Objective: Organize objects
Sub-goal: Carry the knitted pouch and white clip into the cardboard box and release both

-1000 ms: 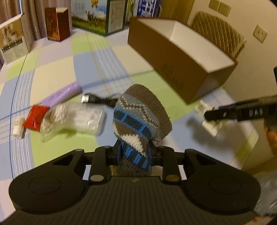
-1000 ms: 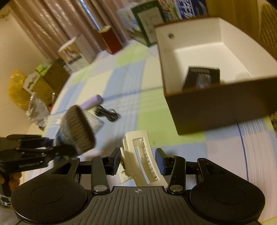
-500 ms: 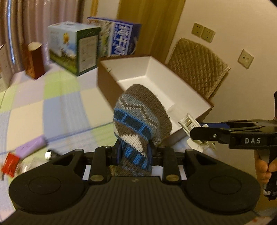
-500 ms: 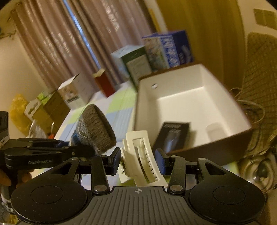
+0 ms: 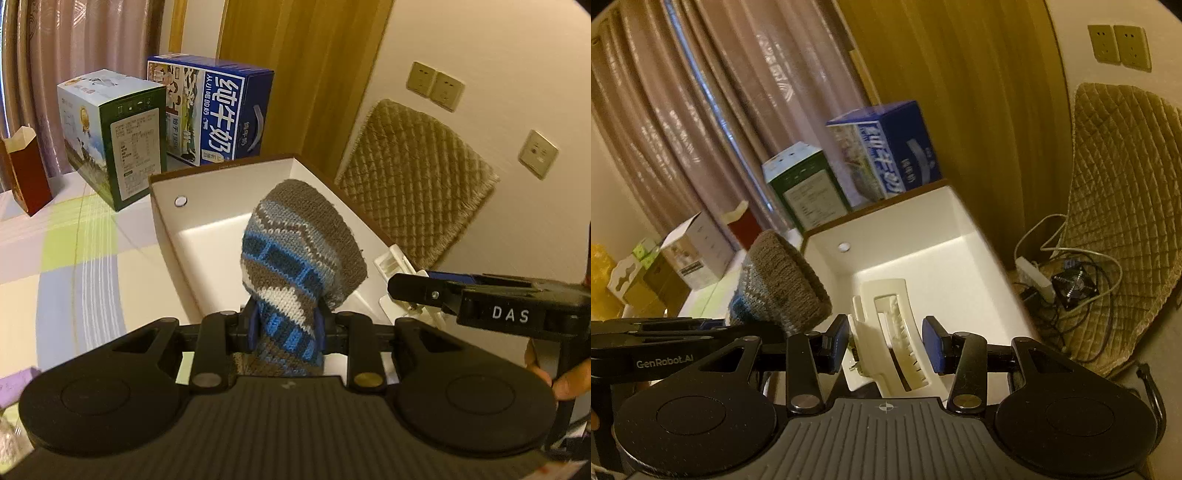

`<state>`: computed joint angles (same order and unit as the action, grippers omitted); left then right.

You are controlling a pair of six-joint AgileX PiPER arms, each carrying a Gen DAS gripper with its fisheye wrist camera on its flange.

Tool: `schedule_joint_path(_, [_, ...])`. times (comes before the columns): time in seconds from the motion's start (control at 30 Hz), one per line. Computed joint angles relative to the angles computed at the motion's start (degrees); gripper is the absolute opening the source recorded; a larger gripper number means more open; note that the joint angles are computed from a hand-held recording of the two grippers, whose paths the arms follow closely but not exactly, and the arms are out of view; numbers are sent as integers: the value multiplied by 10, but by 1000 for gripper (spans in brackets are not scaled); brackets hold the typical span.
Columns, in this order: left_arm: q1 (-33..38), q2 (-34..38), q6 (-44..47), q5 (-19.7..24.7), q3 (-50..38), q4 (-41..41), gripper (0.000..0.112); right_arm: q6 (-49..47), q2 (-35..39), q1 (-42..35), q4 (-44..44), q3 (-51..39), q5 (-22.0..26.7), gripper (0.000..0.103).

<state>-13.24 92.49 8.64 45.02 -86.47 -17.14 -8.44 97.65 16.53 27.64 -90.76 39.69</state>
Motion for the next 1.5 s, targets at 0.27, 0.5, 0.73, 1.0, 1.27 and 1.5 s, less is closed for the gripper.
schedule_joint_path(0.27, [-23,152,-92,39,-173,86,24,12,118,-19,-14,-132,38,41])
schedule_joint_path(0.5, [-29,261,-125,103,-314,126,24,21,197,-21,-30,-230,78,41])
schedule_joint_path(0.73, [-31,335,-136,160,-418,144,25,27,251,-19,-46,-303,112,41])
schedule_joint_path(1.0, [-31,391,-139,205,-497,157,27,34,285,-20,-57,-352,137,41])
schedule_joint_path(1.27, [-30,391,-141,191,-491,170,55,43,305,-15,-68,-380,149,41])
schedule_joint_path(1.5, [-30,378,-132,173,-470,173,76,56,319,-10,-80,-398,146,42])
